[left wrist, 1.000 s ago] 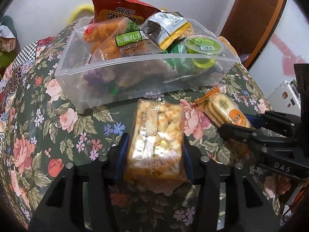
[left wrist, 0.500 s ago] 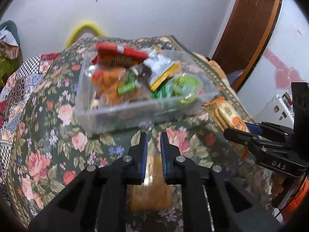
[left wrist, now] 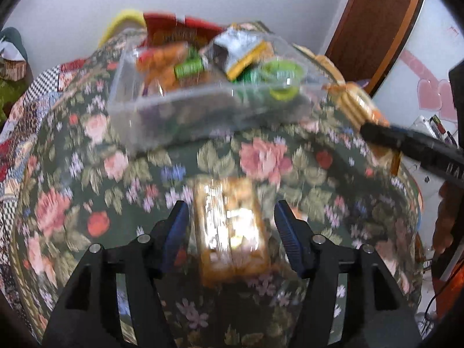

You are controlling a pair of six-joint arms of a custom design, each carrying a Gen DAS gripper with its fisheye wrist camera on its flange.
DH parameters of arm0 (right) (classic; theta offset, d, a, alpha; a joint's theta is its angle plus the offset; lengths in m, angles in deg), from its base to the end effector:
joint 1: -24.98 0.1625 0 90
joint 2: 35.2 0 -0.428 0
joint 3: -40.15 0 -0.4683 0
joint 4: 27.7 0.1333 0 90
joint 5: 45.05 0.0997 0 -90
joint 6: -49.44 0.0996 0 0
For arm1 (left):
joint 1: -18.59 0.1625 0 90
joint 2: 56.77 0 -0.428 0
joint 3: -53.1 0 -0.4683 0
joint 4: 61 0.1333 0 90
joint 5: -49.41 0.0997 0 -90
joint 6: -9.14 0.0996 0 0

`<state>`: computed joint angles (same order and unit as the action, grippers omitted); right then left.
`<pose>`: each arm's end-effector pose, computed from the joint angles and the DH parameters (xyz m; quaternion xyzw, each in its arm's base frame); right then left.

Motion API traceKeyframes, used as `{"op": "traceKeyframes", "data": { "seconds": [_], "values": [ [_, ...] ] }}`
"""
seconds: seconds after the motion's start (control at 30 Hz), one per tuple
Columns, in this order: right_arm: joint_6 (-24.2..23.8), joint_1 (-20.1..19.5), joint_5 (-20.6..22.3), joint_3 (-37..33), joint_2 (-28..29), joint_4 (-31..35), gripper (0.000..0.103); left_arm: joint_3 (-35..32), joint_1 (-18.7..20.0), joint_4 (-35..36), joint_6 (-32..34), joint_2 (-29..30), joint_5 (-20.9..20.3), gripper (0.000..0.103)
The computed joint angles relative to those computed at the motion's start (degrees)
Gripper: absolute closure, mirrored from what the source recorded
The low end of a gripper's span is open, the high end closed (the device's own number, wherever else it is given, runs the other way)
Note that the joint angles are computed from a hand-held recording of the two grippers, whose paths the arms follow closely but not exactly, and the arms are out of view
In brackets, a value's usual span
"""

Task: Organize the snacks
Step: 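Carry both packs over the clear box and release them inside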

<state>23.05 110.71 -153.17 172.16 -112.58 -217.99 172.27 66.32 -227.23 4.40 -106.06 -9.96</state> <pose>0.0647 -0.5082 0.2034 0.1146 -0.9050 0.3312 0.2413 -0.2330 -0.5299 -0.0269 0.2959 0.9165 -0.1542 0.2205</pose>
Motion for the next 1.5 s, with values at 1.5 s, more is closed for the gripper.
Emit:
{"op": "traceKeyframes", "data": {
  "seconds": [1.5],
  "values": [
    [-3.1, 0.7, -1.0, -18.4, 10.5, 3.1, 0.072, -23.3, 0.4, -5.0, 9.9, 14.7, 2.5, 0.058]
  ]
}}
